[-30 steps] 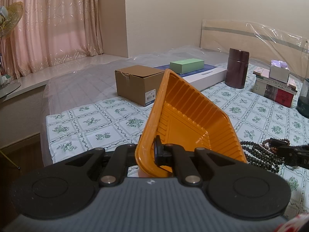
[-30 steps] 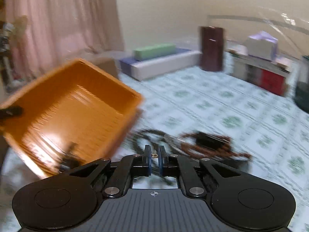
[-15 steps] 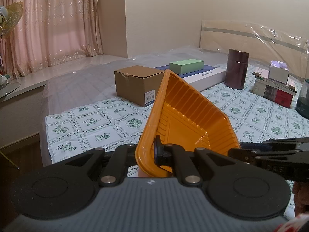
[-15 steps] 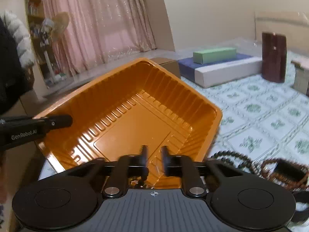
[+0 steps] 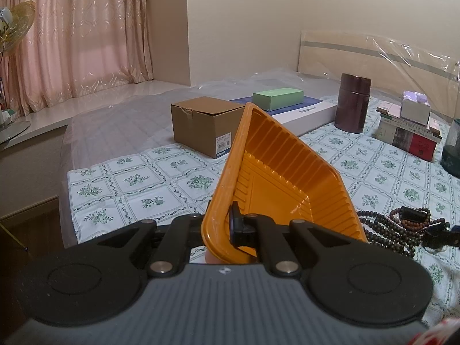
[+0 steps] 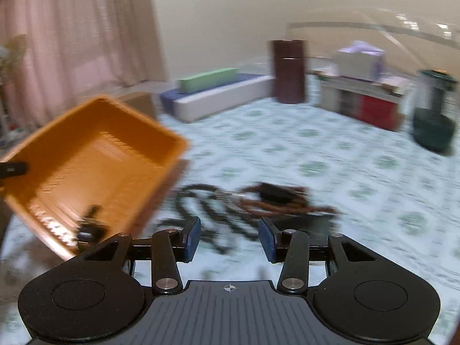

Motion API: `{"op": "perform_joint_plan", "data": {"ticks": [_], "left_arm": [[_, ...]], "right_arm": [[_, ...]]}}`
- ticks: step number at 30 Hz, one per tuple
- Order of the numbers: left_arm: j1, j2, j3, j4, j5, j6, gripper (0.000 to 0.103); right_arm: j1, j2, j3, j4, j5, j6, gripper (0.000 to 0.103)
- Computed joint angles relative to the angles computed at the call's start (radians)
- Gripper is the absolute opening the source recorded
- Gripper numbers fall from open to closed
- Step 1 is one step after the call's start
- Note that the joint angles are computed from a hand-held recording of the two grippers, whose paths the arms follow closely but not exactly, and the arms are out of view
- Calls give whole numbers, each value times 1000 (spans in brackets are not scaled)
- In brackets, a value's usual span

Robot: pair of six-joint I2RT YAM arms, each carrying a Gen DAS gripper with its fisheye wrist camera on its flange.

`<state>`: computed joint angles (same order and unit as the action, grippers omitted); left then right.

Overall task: Organize jewelry
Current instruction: 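Grasp the black watch band with the right tool while the left tool holds the tray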

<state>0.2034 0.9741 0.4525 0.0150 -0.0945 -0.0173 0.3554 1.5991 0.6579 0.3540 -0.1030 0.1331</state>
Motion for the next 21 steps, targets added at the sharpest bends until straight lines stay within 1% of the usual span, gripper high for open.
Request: {"op": "perform_joint_plan", "data": {"ticks": [2,5,6,7,8,9,16,21], "left_arm": [[0,0,-1,1,0,0,7],[1,0,-2,2,0,2,7],[1,0,-2,2,0,2,7],[1,0,-3,2,-1,4,7],[2,-1,-2,1,-1,5,7],[2,-1,-1,0,-1,6,7],[1,2,0,-1,-4,8,7],[-4,6,2,1,-10,7,7]], "right_arm": [[-37,12,10,-20,15,1,45],[-83,34,30,-37,6,5,46],[-88,49,42,-43,8,1,56],[-94,59,47,-44,1,-4,72],[-96,68,52,-41,-6,-8,76],[-94,80,60,-41,-7,-17,78],[-33,198,147,-51,58,-77,78],[-5,242,174,-35,118,-82,78]]}}
